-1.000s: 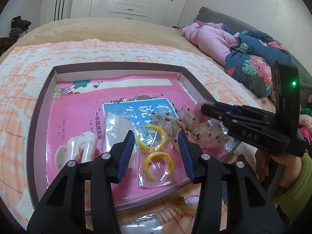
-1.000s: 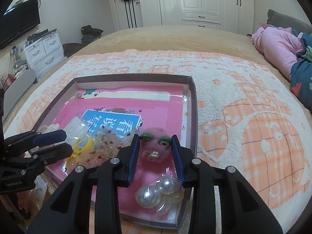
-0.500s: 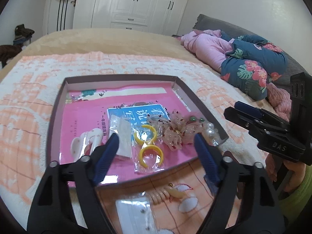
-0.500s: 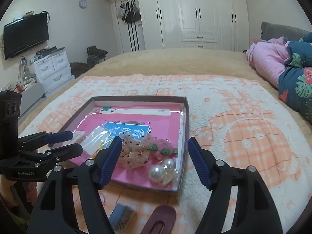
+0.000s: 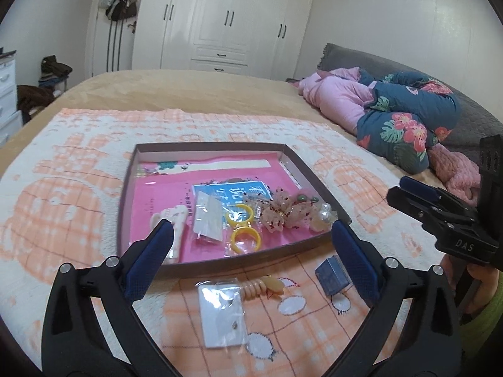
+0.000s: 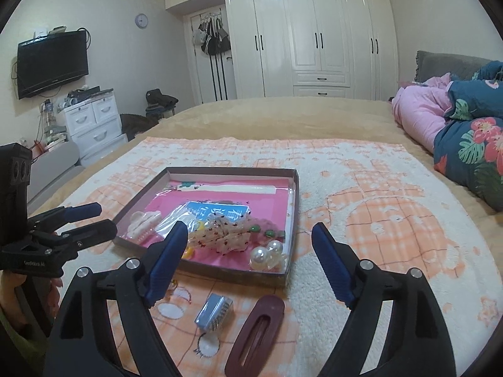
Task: Organize jewelry
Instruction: 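Withdraw both open tools from the tray toward the remaining loose items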
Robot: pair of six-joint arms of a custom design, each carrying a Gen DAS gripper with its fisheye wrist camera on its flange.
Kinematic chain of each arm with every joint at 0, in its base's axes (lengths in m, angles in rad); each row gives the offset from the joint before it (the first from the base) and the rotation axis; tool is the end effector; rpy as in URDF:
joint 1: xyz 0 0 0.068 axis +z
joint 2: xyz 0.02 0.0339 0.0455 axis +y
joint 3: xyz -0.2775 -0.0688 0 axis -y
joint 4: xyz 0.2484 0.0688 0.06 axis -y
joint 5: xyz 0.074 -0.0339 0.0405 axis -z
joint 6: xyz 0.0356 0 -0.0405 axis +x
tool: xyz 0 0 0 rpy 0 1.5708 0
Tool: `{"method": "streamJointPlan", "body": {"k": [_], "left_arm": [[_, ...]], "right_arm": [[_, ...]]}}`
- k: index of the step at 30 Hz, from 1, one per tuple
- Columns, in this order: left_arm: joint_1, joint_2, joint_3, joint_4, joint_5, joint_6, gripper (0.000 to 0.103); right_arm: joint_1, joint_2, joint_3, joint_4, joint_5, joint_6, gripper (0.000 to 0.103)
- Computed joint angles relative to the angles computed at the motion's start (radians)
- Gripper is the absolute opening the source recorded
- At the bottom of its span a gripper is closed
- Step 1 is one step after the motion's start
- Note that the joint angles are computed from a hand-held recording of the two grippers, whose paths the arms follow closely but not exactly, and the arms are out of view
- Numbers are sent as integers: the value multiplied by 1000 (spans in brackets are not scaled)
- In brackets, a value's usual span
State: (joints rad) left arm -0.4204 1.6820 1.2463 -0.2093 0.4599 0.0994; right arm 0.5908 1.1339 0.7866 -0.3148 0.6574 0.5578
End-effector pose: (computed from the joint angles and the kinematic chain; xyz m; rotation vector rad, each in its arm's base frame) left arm 0.3459 -0.1719 0.2752 0.8165 2.0670 -0.6862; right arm 0.2091 0.1140 0.2740 0.3078 2.0564 -0.0431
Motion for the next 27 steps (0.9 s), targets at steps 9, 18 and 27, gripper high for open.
{"method": "streamJointPlan", "body": {"k": [9, 18, 27], "left_arm": [[28, -120, -113, 39, -4, 0, 92], [62, -191, -178, 33, 18, 8, 92], [96, -244, -247, 27, 16, 41, 92]], "right_arm": [[151, -33, 20, -111, 121, 80, 79], [289, -17, 51, -206, 205, 171, 79], [383, 52, 61, -241, 227, 265, 79]]}}
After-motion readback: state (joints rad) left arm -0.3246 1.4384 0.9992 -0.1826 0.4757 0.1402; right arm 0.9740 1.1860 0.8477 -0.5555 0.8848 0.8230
